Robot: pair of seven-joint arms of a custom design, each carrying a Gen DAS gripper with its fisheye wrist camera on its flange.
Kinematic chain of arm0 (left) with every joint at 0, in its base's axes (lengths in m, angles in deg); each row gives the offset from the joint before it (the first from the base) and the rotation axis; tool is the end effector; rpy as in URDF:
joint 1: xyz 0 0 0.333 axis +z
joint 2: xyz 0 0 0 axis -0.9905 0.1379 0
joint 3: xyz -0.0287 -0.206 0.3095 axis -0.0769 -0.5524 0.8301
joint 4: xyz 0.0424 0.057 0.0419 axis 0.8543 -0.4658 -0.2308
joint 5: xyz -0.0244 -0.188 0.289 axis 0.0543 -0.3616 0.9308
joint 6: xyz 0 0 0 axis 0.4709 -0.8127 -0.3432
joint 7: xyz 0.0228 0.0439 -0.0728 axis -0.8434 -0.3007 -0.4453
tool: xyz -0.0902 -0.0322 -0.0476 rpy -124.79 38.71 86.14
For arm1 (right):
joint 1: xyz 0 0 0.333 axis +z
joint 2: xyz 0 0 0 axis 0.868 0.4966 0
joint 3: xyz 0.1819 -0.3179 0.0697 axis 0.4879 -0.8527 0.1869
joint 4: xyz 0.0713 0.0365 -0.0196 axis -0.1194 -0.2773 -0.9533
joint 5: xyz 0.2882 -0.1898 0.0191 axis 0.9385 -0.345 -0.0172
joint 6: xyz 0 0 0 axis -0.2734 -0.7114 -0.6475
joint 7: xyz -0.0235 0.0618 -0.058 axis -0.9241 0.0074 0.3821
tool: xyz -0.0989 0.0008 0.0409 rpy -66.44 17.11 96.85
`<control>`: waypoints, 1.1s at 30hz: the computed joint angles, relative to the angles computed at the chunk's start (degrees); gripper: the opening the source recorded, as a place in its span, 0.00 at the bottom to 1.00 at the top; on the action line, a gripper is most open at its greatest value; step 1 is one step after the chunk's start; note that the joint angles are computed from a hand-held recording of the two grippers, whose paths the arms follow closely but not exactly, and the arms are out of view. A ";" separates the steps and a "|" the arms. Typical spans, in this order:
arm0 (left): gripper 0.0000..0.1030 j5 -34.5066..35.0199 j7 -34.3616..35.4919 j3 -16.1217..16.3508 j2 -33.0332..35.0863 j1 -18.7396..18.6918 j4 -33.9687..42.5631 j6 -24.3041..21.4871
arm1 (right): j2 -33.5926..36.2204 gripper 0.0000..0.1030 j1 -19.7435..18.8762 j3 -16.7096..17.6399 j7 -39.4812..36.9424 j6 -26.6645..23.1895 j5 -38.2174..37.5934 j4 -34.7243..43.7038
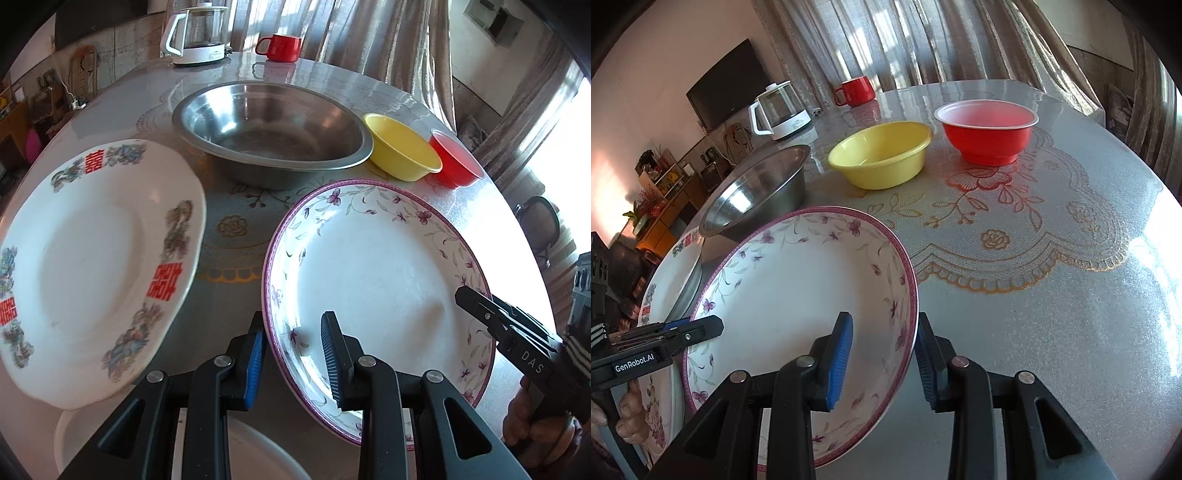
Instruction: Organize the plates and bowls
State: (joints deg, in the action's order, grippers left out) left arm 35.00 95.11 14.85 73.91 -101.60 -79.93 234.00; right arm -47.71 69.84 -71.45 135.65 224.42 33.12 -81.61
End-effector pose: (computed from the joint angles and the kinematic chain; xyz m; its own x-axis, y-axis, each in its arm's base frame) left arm 0.6496 -0.3328 0.3465 -0.2384 -0.9485 0.2088 -0.8753 0.1167 -0.4693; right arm 0.6033 0.1436 0.3175 -0.0318 -0.9659 -0.2568 -0.7740 0.1864 -0.6051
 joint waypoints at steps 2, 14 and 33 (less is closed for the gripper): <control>0.29 0.11 0.25 -0.01 -1.03 0.45 -2.15 1.35 | -0.10 0.32 0.29 0.04 -0.41 -0.26 -0.26 -0.06; 0.50 -2.13 2.16 -2.34 -6.60 3.82 -12.37 11.54 | -1.49 0.32 6.73 -5.36 -1.43 -1.91 4.29 -0.69; 0.71 -8.11 -3.79 4.11 -15.01 8.03 -29.01 27.61 | 4.32 0.39 -9.06 19.99 -7.24 -5.69 -10.90 10.49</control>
State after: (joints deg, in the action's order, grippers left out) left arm 26.89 91.32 18.95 58.91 -93.57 -108.95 261.62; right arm -43.38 60.78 -51.46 128.42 218.74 22.22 -71.11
